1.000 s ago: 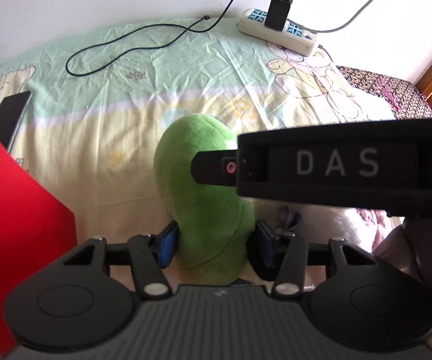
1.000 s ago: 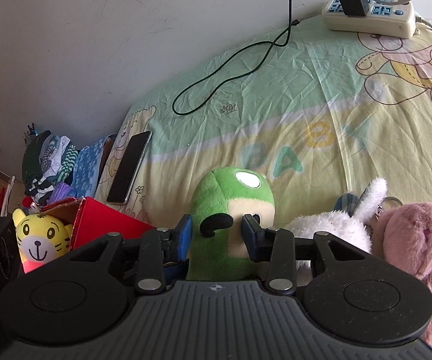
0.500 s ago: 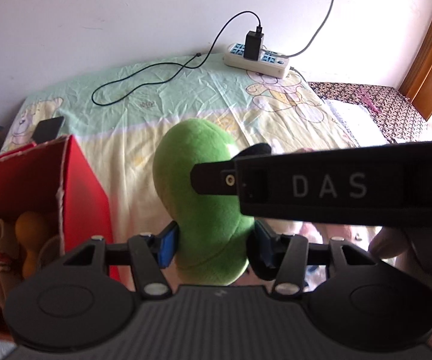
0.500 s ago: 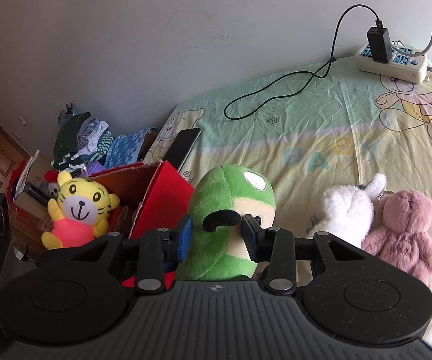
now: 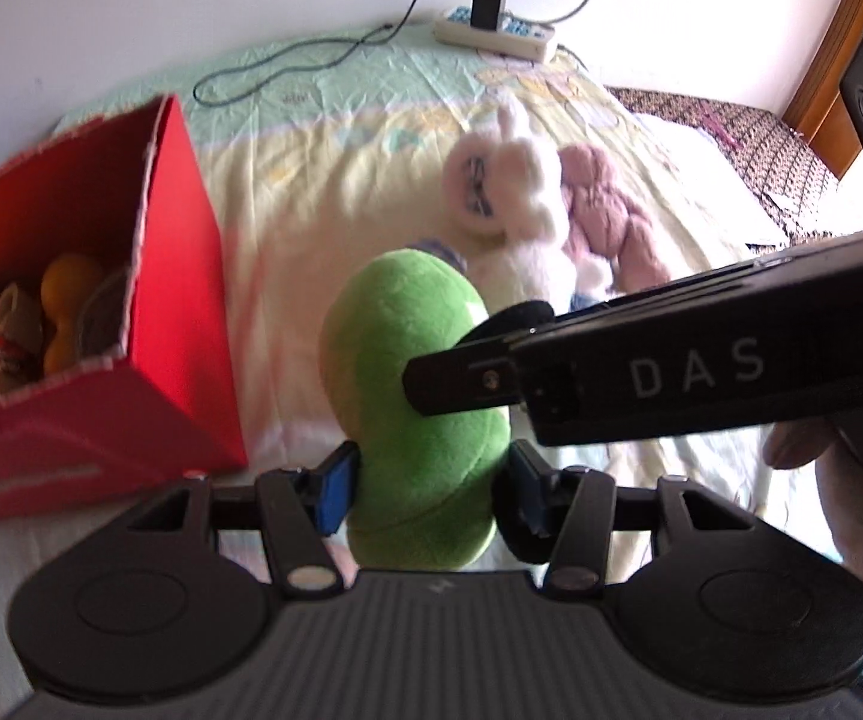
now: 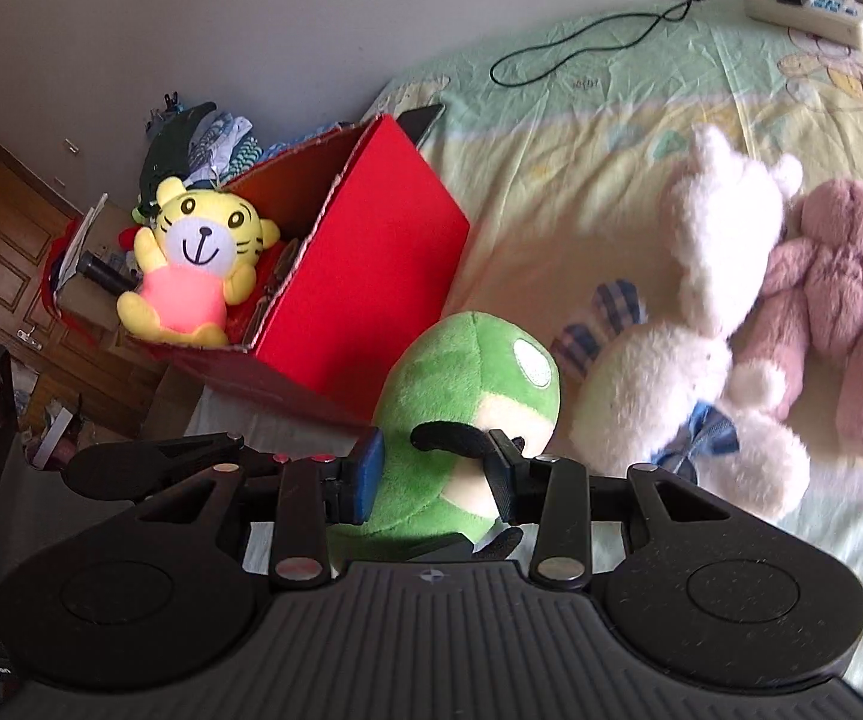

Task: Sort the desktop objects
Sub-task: 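Lift the green plush with the right gripper toward the red box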

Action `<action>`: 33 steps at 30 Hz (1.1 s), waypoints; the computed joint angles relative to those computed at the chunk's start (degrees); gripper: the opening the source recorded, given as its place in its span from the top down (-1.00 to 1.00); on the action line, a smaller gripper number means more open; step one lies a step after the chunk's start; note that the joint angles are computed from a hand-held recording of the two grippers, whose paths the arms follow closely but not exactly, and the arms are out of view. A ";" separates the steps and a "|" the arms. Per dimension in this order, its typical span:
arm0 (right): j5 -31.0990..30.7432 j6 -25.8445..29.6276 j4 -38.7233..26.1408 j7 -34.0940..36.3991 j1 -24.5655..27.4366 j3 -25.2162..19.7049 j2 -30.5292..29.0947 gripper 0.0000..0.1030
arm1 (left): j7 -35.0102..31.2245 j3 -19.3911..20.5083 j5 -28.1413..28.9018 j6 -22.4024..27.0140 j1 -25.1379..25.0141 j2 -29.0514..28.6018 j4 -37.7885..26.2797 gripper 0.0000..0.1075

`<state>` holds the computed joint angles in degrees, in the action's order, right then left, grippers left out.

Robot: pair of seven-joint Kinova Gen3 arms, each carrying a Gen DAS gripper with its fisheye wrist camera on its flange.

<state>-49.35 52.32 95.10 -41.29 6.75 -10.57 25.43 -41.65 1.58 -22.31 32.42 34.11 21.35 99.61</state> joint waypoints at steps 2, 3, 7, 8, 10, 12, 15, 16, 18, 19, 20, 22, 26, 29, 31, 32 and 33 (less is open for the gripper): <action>0.87 0.90 0.29 -2.10 -0.53 0.52 0.47 0.20 | -0.07 0.46 0.78 -0.15 -0.17 0.24 0.95 0.01; 1.29 1.34 0.24 -3.37 -0.80 0.77 0.80 0.20 | -0.02 0.55 0.97 -0.11 -0.05 0.46 1.23 0.01; 2.29 1.12 1.23 -5.93 -1.27 0.92 0.84 0.20 | 0.02 0.64 1.38 -0.32 0.34 1.33 1.98 -0.05; 2.16 1.19 1.50 -6.21 -1.09 0.84 0.76 0.20 | 0.91 -0.17 0.72 -0.70 1.18 1.31 2.44 -0.10; 2.18 0.70 2.10 -6.69 -1.07 0.87 0.26 0.20 | 1.65 -0.70 0.08 -1.24 1.58 1.19 3.00 -0.30; 2.38 -0.03 2.73 -7.44 -1.13 1.12 -0.34 0.15 | 2.71 -1.47 -1.00 -1.47 2.25 1.13 3.31 -0.43; 0.51 0.24 3.55 -6.54 0.29 0.64 -0.51 -0.04 | 3.45 -1.90 -2.10 -1.28 2.53 1.48 3.22 -0.55; -0.66 0.44 3.97 -5.64 1.04 0.39 -0.63 -0.06 | 3.33 -1.74 -2.08 -1.39 2.23 1.47 3.31 -0.55; -3.84 0.99 4.82 -3.36 2.77 0.00 -0.75 -0.14 | 2.68 -1.16 -1.39 -1.80 1.24 1.38 3.36 -0.56; -5.07 1.29 5.10 -2.53 3.29 0.05 -0.79 -0.18 | 2.47 -1.05 -1.21 -1.96 1.01 1.34 3.35 -0.60; -5.98 1.33 5.57 -1.83 3.69 0.30 -1.08 -0.20 | 2.40 -1.15 -1.29 -2.17 0.99 1.46 3.28 -0.62; -5.72 -0.05 6.04 -2.86 2.71 1.48 -1.78 -0.21 | 2.39 -1.53 -1.83 -1.95 1.38 1.82 2.81 -0.62; -3.81 0.03 4.86 -8.53 1.60 2.91 0.39 -0.21 | 1.40 -1.30 -1.09 -2.24 0.38 2.81 1.94 -0.60; -3.83 0.70 4.25 -11.25 2.11 2.49 2.66 -0.21 | -1.51 0.31 1.66 -2.14 -1.80 3.73 1.03 -0.58; -4.68 1.09 4.06 -11.42 2.87 1.54 4.13 -0.29 | -3.00 0.62 2.99 -1.43 -2.06 4.46 0.12 -0.31; -5.21 2.06 3.61 -11.53 3.39 1.03 5.15 -0.29 | -3.23 0.42 2.96 -0.41 -1.57 5.05 -0.71 -0.27; -5.57 2.74 3.20 -11.77 3.67 0.69 5.99 -0.32 | -2.53 -0.77 2.15 0.79 -0.02 5.67 -1.54 -0.27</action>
